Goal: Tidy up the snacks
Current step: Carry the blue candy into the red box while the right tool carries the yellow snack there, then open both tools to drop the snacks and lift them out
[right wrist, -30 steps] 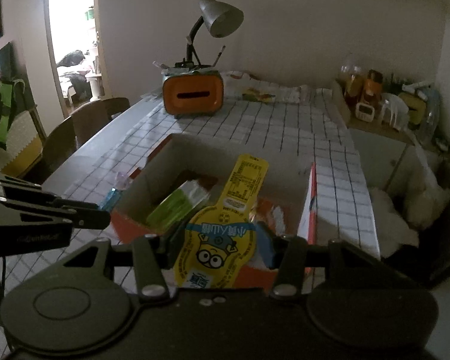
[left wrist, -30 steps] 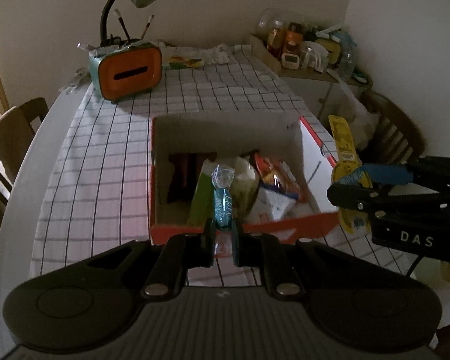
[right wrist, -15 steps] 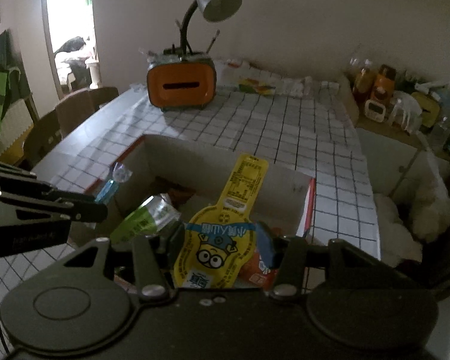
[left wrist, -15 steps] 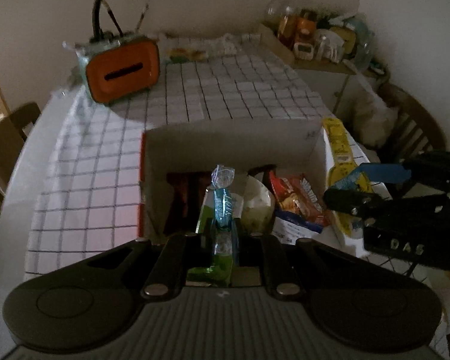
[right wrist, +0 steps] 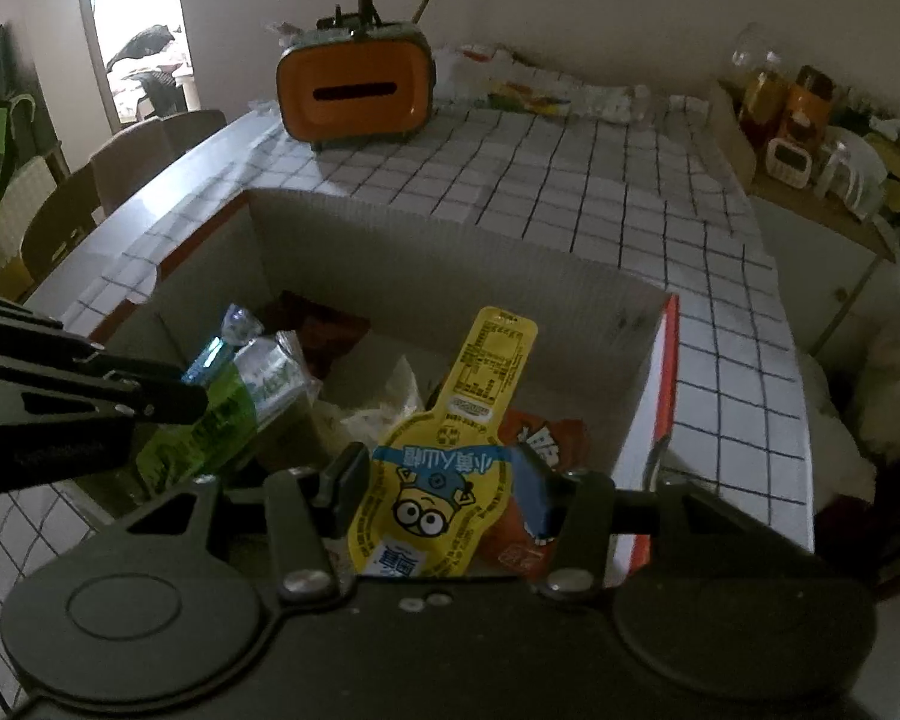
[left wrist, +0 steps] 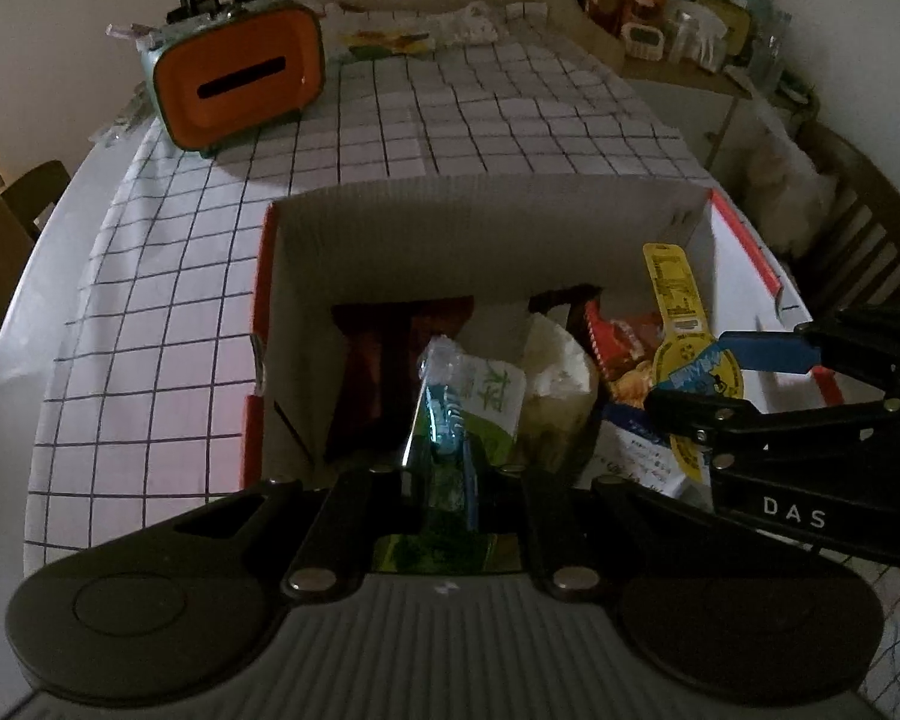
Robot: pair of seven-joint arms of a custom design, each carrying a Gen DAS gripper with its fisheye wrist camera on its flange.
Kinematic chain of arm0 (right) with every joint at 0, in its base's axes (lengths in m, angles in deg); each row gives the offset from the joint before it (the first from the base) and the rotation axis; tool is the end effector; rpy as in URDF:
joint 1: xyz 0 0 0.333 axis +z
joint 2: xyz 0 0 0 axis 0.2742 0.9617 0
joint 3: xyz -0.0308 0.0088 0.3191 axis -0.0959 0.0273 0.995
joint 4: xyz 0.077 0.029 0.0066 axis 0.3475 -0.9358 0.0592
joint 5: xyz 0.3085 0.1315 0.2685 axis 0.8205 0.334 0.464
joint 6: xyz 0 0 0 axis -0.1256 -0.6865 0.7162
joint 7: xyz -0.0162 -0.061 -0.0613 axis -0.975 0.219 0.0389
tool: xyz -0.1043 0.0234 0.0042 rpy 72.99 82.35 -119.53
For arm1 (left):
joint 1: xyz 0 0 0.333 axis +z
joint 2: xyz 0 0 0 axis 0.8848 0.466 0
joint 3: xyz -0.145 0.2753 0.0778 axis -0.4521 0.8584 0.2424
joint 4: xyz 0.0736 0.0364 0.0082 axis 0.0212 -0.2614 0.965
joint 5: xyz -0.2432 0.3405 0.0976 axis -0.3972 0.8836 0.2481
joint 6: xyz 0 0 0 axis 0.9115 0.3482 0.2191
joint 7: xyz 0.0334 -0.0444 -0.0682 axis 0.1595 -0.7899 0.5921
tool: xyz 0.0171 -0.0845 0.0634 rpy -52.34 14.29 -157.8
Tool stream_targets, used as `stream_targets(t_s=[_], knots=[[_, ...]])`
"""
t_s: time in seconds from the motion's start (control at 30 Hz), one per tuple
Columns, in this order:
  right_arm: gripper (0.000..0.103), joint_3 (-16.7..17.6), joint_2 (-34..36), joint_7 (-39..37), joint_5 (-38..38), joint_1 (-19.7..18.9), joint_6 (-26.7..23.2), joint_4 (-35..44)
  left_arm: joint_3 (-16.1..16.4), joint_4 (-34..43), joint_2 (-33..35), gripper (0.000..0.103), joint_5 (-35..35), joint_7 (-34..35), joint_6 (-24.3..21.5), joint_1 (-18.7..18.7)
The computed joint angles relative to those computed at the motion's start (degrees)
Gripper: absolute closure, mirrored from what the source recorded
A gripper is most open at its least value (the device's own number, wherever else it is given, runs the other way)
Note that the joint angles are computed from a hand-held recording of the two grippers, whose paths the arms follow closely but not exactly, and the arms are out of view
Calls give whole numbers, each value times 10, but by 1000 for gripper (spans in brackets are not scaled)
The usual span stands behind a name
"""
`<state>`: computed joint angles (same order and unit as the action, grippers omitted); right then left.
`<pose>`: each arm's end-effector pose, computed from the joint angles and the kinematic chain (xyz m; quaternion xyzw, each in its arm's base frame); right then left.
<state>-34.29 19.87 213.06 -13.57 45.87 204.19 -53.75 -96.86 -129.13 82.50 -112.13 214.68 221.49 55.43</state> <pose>0.5065 0.3642 0.3071 -0.6854 0.6456 -0.2335 0.2427 0.5579 -0.1620 0.3241 -0.4973 0.8212 -0.2492 0.1274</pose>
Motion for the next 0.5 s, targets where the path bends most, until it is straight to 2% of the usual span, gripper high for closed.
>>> stream_targets(t_s=[0.17,0.37,0.5], knots=[[53,-1,15,-10,12,0,3,9,1,1,8,92,12,-6,0,-2],[52,-3,23,-33,46,4,-1,13,-5,6,13,92,-4,11,-8,5],[45,-9,19,-13,36,11,-1,11,-5,5,11,92,-10,20,-9,6]])
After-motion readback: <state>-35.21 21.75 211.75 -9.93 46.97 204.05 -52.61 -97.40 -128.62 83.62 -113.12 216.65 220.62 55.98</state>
